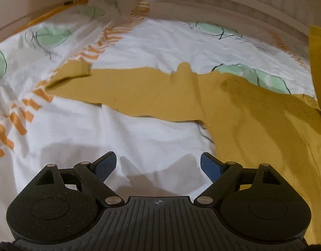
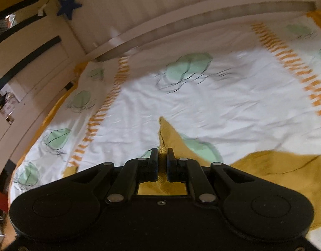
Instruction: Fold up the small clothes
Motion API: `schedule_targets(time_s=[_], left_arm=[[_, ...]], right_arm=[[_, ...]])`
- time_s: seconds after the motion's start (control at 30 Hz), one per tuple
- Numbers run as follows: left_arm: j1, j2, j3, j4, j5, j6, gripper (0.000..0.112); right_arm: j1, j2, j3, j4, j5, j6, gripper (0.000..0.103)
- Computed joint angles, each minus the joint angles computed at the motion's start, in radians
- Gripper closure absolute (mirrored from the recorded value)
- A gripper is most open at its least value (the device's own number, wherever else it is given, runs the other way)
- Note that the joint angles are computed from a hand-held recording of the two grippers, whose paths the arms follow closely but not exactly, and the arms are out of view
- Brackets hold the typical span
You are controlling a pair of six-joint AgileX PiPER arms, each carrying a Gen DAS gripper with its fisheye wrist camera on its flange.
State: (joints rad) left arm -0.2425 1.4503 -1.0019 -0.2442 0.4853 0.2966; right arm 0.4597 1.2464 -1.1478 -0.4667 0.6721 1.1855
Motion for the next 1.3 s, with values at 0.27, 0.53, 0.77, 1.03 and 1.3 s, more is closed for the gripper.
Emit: schedule_targets(time_s=[0.27,0.53,0.77,1.03,1.3], left_arm=[[0.075,0.002,-0.016,-0.119,0.027,0.085,0.024],[0.085,0.009,-0.019,-0.145,0.043,0.1,0.024],[0.086,0.024,-0.026,-0.166,0.056,0.106,0.024],[0.092,0.043,-0.032,-0.17,0.063,0.1,0.024],[0.08,0.061,-0.03,-0.139,0.047,0.071,0.024]], right_arm=[[0.113,0.196,-0.076,-0.121,-0.101,0.179,0.089],[0.182,0.365,-0.123,-0.205,-0.182,0.314,0.089],[0.193,0.421,-0.103,-0.252,-0.23,0.386,0.081],[0.202,0.389,-0.009,-0.364,-0.318,0.464,0.033],[0.225,0.292,0.141,-0.506,-0.166,0.616,0.027]])
